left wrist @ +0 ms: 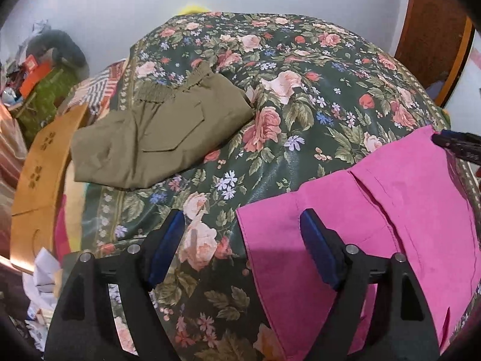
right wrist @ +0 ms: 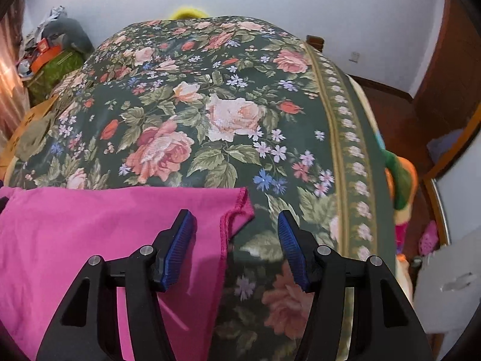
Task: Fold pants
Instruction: 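Grasp the folded pants edge with both grippers and lift it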
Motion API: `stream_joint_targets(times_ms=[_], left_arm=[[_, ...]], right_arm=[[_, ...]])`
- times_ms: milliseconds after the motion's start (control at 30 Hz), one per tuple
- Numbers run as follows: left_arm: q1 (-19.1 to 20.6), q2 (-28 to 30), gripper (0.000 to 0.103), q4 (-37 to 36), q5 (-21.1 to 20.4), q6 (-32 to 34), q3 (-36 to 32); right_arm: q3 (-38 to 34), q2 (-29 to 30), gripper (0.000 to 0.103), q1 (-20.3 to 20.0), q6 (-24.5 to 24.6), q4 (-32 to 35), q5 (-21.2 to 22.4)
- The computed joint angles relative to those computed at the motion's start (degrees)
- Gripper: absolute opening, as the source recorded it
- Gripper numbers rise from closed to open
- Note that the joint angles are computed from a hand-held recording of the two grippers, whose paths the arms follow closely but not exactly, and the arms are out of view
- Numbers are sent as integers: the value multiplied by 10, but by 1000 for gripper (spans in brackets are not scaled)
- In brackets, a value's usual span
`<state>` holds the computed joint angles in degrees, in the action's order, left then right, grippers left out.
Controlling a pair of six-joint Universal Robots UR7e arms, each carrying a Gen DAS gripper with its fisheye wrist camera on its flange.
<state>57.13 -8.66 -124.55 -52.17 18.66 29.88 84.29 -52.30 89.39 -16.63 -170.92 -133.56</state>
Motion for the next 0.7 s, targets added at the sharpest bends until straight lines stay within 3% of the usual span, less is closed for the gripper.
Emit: stream_joint_targets(times_ms=[67,133,367,467,567,633,700], left_arm=[[-7,-9,80,-17,8,11,16],[-11,-19,80,-23,-12,13,25],[-16,15,80,44,-17,1,-42],[-12,26,80,76,-4,-11,-55],[-7,13,89,35,3,-4,-13],[-6,3,93,9,4,0,12],[-5,-4,93,4,1,-1,23]], right_arm=[[18,-17,54,10,2,-8,26],[29,-25,56,22,-5,-19,45],[-8,11,61,58,-31,43,80],[-30,36,63,55,-27,88,85],[-36,44,63,45,6,159,93],[-10,42,63,51,-47,128,72],[15,31,65,58,-64,123,52]])
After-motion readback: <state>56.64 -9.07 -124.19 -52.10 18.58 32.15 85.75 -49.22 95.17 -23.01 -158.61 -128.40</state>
